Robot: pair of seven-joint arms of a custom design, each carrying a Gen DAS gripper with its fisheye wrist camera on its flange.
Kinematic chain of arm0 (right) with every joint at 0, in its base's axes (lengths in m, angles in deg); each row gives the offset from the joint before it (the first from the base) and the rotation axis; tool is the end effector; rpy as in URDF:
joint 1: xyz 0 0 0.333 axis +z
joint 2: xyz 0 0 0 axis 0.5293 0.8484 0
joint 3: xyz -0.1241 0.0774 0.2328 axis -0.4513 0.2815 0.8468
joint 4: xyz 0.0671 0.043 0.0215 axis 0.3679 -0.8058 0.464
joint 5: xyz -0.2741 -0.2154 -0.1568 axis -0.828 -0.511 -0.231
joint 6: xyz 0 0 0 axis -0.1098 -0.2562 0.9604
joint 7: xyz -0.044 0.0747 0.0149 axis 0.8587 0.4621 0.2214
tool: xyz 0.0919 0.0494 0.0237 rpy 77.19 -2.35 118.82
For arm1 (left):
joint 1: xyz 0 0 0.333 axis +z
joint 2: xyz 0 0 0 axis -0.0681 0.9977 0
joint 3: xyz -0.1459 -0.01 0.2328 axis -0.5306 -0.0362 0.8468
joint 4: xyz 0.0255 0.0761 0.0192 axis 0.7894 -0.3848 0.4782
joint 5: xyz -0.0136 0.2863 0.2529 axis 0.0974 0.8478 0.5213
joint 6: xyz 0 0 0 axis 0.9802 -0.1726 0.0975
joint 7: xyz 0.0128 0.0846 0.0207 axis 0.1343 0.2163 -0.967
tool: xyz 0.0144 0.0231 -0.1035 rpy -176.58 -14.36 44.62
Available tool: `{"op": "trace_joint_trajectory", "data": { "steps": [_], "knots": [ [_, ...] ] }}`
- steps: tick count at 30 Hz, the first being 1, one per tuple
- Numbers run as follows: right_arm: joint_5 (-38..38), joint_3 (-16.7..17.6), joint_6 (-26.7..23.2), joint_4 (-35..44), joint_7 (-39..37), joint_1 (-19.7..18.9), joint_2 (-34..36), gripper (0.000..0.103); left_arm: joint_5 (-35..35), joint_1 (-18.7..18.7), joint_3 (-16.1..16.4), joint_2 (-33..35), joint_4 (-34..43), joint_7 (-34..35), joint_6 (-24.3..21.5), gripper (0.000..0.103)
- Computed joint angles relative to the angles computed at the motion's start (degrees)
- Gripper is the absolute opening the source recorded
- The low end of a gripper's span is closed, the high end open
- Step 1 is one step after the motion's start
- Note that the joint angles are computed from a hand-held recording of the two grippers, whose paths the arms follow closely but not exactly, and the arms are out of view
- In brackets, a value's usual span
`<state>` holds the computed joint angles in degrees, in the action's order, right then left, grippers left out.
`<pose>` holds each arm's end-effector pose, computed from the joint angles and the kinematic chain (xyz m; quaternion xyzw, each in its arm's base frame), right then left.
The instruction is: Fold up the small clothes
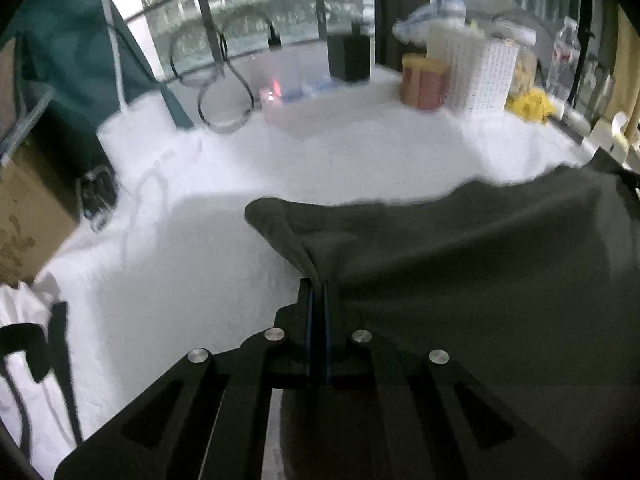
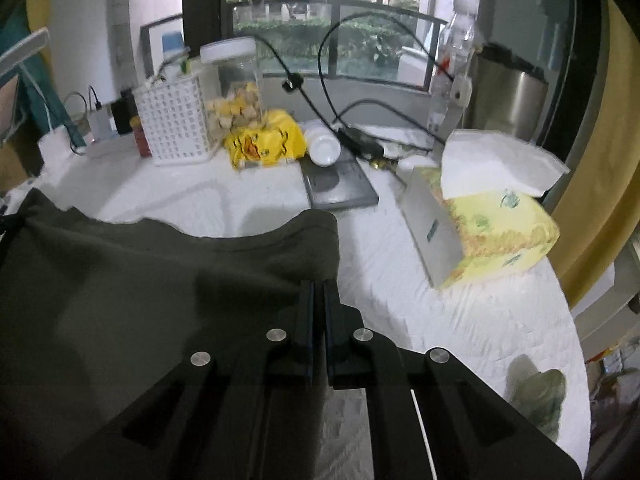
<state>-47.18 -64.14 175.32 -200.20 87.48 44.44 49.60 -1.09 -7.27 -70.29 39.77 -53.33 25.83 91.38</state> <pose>0.6309 0.0968 0.3764 -0.7394 0.5679 -0.2480 0.2631 0.5743 -0.1205 0.3741 -0.6496 0.6957 -0.2021 0.2305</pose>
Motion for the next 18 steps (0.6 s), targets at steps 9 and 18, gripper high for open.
{"op": "trace_joint_trajectory", "data": {
  "steps": [9, 18],
  "knots": [
    [-6.9, -4.0, -5.4, 1.6, 8.3, 3.4, 0.8, 0.006, -1.1, 0.3, -0.2, -1.5, -1.6, -1.5, -0.9, 0.009],
    [1.1, 2.6, -5.8, 2.1, 2.3, -2.5, -0.5, 0.044, -4.2, 1.9, -0.2, -4.3, -3.8, -0.4, 6.4, 0.073]
  ]
}}
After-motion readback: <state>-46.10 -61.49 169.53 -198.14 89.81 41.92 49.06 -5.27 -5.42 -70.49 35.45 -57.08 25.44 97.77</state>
